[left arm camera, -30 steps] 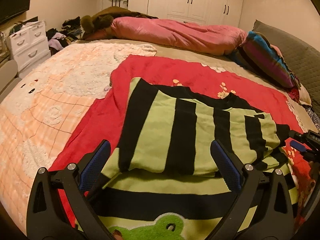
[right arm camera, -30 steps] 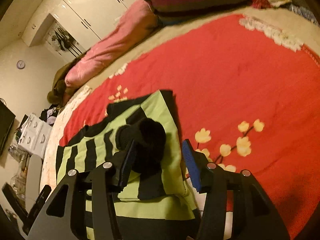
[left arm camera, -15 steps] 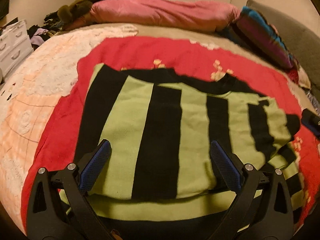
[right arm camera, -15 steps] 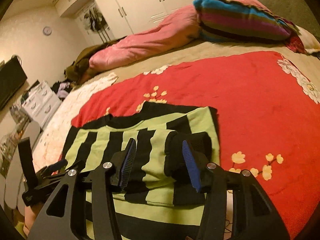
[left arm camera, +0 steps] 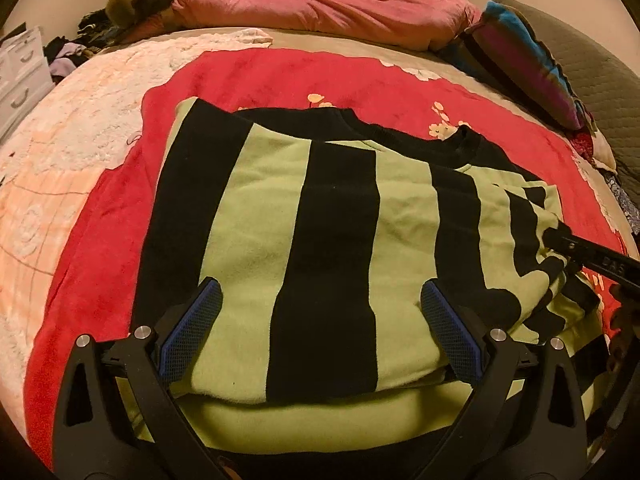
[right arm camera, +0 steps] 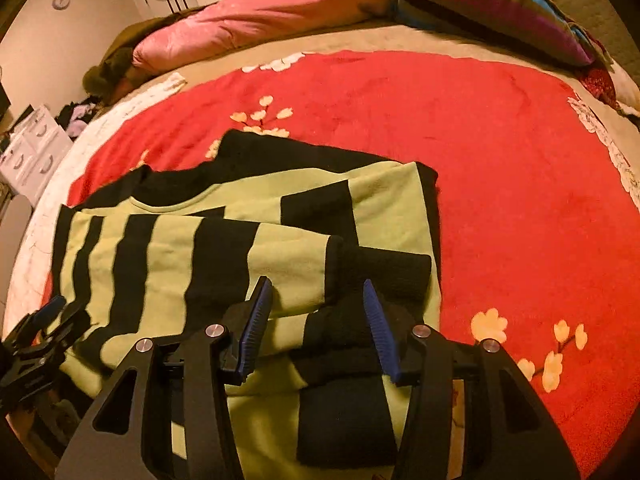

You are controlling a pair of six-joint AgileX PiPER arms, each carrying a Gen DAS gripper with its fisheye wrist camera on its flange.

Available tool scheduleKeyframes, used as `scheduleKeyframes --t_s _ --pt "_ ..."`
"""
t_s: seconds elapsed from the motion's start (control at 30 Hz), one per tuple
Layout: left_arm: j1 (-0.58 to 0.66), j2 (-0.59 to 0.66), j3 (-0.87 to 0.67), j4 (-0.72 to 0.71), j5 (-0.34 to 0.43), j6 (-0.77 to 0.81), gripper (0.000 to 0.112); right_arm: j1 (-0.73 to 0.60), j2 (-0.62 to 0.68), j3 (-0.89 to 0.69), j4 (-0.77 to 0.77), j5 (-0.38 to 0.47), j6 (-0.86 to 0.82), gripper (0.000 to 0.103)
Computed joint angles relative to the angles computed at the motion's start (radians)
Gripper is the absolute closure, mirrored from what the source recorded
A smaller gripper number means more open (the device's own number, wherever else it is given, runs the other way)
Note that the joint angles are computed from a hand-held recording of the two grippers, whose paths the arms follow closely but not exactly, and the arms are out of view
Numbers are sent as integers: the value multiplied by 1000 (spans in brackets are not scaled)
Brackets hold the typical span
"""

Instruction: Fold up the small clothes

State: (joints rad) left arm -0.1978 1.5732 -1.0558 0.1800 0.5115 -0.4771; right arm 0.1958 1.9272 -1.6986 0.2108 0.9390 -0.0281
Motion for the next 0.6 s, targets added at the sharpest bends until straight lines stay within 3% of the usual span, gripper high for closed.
scheduleKeyframes --t_s 0.23,0.33,0.5,0.6 --pt "-10 2 6 38 -13 -33 19 0 -13 45 6 -40 8 56" --pt "-18 -10 5 63 -8 -53 19 -5 -32 44 14 -15 0 56" --pt "-84 -53 5 259 41 -206 19 -48 -180 169 135 -87 -62 56" --pt "-93 -58 -2 238 68 -182 19 -14 -222 210 101 -106 -89 56"
